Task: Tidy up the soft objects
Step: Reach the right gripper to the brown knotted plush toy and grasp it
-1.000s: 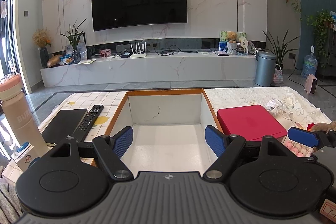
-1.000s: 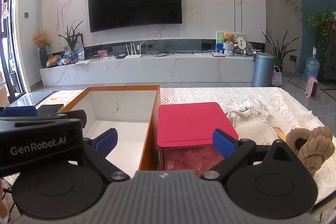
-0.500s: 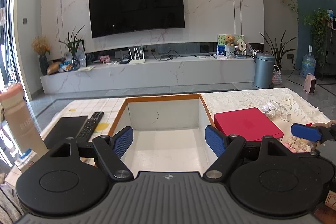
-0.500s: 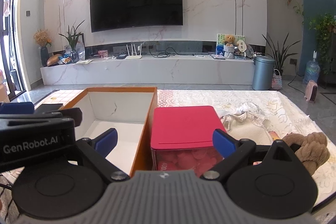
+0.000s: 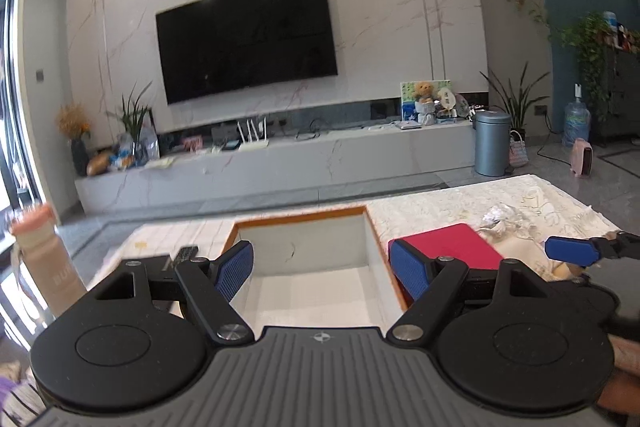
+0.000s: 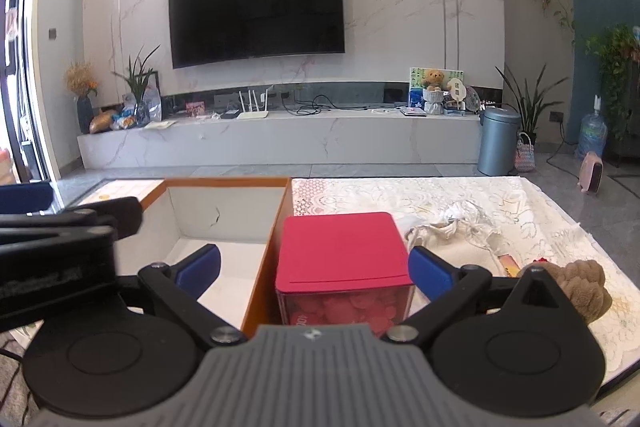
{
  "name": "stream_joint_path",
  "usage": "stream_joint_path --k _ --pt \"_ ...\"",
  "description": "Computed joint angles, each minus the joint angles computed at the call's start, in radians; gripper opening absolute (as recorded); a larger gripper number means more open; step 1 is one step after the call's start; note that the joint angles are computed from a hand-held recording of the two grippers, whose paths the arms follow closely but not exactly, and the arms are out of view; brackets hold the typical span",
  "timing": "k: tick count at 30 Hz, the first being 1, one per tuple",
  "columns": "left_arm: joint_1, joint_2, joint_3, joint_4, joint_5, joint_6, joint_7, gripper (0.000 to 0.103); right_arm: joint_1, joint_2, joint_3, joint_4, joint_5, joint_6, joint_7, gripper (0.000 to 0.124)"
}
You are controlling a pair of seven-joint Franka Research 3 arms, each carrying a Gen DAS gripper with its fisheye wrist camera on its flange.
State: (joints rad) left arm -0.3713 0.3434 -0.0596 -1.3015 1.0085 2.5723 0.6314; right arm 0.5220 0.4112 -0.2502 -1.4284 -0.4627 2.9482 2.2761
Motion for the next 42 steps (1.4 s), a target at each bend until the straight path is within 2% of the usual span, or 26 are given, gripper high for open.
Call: stream_joint_path --k 3,6,9,12,15,18,20,21,23,24,27,30,32,34,37,42 --pt "-0.005 -0.001 -0.007 0.001 0.003 0.030 0.009 0.092 -0.027 -0.017 0.012 -0.032 0.046 0.007 0.018 0.100" --pt "-0.005 0.017 -0.018 0.016 -0.021 0.072 0.053 0.092 -0.025 -0.036 -0.019 -0.062 0.048 0.002 0.073 0.100" --pt "-0.014 0.054 -0.024 0.049 -0.054 0.099 0.113 0.092 -0.005 -0.062 -0.080 -0.094 -0.026 -0.026 0.180 0.100" --pt "-0.025 0.111 -0.032 0.099 -0.114 0.124 0.204 0.092 0.005 -0.079 -0.122 -0.103 -0.117 -0.117 0.303 0.100" --pt "-0.045 0.178 -0.018 0.148 -0.165 0.177 0.220 0.092 -0.037 -0.082 -0.102 -0.111 -0.111 -0.185 0.361 0.100" --pt "-0.037 0.247 -0.059 0.206 -0.275 0.181 0.360 0.092 -0.099 -0.063 -0.057 -0.104 -0.078 -0.226 0.358 0.100" --pt "-0.053 0.279 -0.047 0.233 -0.301 0.180 0.407 0.092 -0.127 -0.035 -0.030 -0.072 -0.066 -0.285 0.369 0.100" --pt "-0.069 0.301 -0.031 0.258 -0.304 0.177 0.418 0.092 -0.142 -0.024 -0.017 -0.059 -0.059 -0.294 0.382 0.100" --pt "-0.086 0.337 -0.014 0.292 -0.325 0.179 0.453 0.092 -0.170 -0.010 -0.003 -0.056 -0.067 -0.240 0.412 0.100" --pt "-0.082 0.352 -0.024 0.303 -0.351 0.188 0.482 0.092 -0.173 0.003 -0.008 -0.044 -0.078 -0.230 0.432 0.100" --pt "-0.064 0.377 -0.062 0.327 -0.452 0.163 0.582 0.092 -0.183 0.041 -0.004 0.014 -0.060 -0.286 0.461 0.100" --pt "-0.076 0.358 -0.027 0.285 -0.467 0.188 0.578 0.092 -0.216 0.082 0.024 0.073 0.008 -0.346 0.439 0.100" --pt "-0.088 0.362 -0.006 0.288 -0.462 0.180 0.569 0.092 -0.218 0.103 0.018 0.099 0.024 -0.363 0.458 0.100" --pt "-0.087 0.355 -0.005 0.275 -0.468 0.182 0.565 0.092 -0.212 0.125 0.004 0.127 0.011 -0.376 0.466 0.093" --pt "-0.083 0.347 -0.005 0.264 -0.476 0.180 0.556 0.092 -0.231 0.155 0.020 0.169 0.048 -0.403 0.432 0.068" --pt "-0.083 0.329 -0.004 0.237 -0.471 0.189 0.547 0.092 -0.207 0.111 -0.021 0.071 0.019 -0.285 0.537 0.057"
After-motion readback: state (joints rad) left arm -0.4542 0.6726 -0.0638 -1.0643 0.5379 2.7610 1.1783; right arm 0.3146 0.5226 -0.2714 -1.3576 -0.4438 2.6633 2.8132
